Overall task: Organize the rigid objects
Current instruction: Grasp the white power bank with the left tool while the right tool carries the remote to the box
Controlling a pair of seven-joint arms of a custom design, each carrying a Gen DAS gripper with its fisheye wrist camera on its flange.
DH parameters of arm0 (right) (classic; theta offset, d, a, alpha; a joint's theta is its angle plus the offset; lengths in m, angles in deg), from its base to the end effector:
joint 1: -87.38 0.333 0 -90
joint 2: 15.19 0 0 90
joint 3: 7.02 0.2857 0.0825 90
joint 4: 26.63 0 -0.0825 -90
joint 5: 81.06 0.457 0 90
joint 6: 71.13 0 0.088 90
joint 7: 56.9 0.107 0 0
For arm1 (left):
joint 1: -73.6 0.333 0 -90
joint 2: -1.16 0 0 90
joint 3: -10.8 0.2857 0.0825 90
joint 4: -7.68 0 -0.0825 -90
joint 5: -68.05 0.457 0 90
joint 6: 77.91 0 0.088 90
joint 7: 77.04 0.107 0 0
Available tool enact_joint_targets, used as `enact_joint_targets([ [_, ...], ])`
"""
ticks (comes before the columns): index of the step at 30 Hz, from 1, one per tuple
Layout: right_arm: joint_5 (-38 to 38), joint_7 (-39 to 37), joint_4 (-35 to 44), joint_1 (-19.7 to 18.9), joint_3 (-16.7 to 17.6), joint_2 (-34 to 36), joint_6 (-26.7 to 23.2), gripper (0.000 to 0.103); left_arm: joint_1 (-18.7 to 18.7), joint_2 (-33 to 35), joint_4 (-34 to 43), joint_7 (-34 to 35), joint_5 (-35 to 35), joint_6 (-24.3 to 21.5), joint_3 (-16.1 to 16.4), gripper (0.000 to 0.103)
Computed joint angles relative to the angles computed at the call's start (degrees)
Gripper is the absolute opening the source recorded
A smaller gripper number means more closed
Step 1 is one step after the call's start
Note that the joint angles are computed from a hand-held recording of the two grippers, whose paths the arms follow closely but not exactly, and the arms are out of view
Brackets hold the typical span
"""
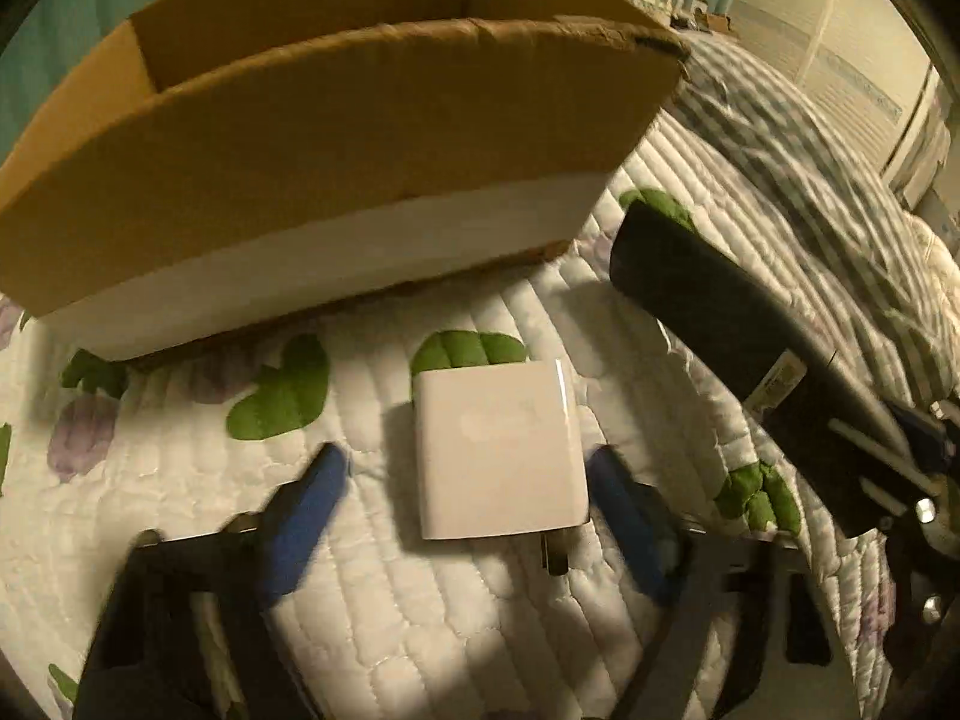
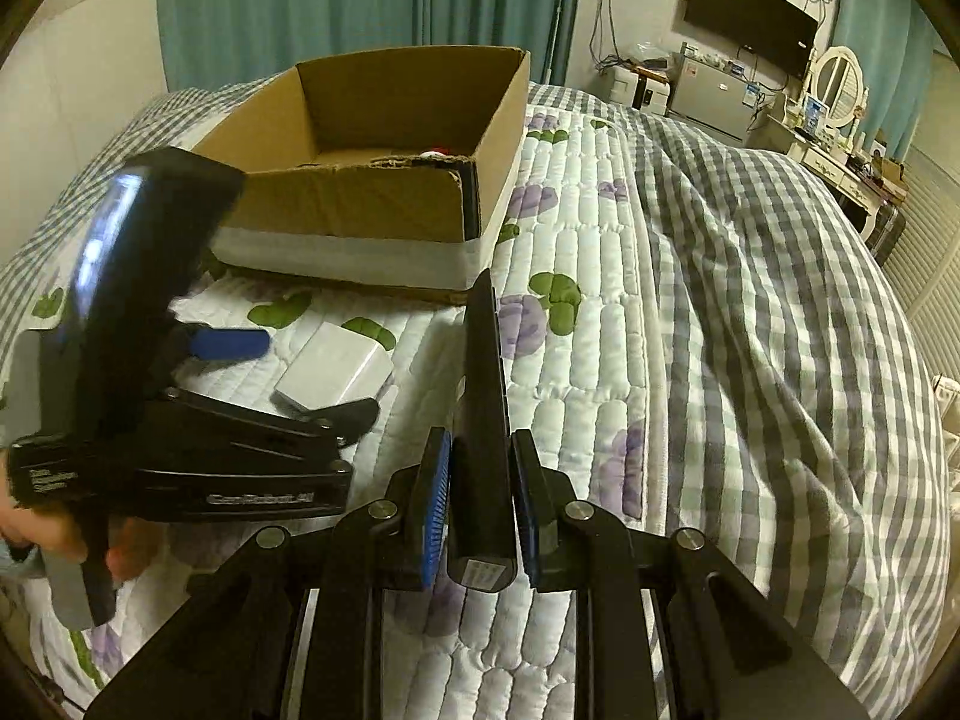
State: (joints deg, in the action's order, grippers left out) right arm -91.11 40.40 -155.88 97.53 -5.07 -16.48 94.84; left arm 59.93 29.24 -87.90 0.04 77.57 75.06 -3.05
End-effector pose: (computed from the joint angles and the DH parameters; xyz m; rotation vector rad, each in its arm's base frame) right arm 0.6058 0.1405 0.3736 -2.0369 1.5992 -0.6214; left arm 0.6829 -0.3392 0.3209 -1.6520 2.2990 -0.6891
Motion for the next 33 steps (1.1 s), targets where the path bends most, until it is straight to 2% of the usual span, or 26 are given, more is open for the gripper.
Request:
enact_joint_targets([
  [1, 0.6, -0.5, -0.1, 0.0, 0.0, -0.1, 0.2, 0.02, 0.7, -0.1, -0.2, 1.3, -0.8, 0.2, -0.8, 0.065],
  [2, 0.9, -0.9, -0.2, 0.0, -0.1, -0.1, 0.4, 0.02, 1.9, -0.2, -0.5, 3.4, -2.7, 0.3, -2.1, 0.053],
  [3, 0.5, -0.6, -0.4, 0.0, -0.1, -0.3, 0.7, 0.02, 2.5, -0.6, -0.8, 4.6, -3.7, 0.1, -2.7, 0.052],
  [5, -0.2, -0.1, -0.8, -0.2, 0.0, -0.9, 1.1, 0.02, 1.6, -1.5, -1.2, 3.6, -3.3, -0.7, -1.7, 0.052],
  [8, -1.1, 0.8, -2.0, -0.6, 0.4, -2.2, 2.0, 0.02, 2.2, -4.1, -3.6, 3.7, -4.8, -0.7, -1.9, 0.052],
  [15, -2.8, 3.4, -4.2, -2.2, 2.0, -5.8, 2.6, 0.019, 3.8, -14.1, -12.4, 6.8, -9.5, 3.4, -2.9, 0.051],
  [20, -6.6, 6.9, -5.0, -4.5, 4.5, -8.8, 3.8, 0.019, 3.2, -19.3, -15.4, 9.0, -11.4, 5.3, -2.2, 0.051],
  [23, -8.5, 8.8, -4.4, -6.1, 6.0, -10.1, 4.9, 0.019, 2.2, -20.4, -14.3, 8.6, -9.8, 6.2, -1.3, 0.051],
  [27, -11.5, 11.0, -1.8, -8.2, 8.0, -10.5, 6.5, 0.019, 2.8, -21.1, -12.8, 11.7, -12.1, 6.8, -0.9, 0.051],
  [29, -12.4, 11.7, 0.8, -8.8, 8.5, -9.4, 7.3, 0.019, 2.6, -20.1, -10.4, 10.5, -10.2, 7.2, -0.1, 0.051],
  [33, -10.1, 8.1, 6.8, -6.4, 6.7, -6.1, 7.4, 0.019, 2.7, -17.3, -5.5, 7.5, -5.7, 7.8, 1.3, 0.051],
])
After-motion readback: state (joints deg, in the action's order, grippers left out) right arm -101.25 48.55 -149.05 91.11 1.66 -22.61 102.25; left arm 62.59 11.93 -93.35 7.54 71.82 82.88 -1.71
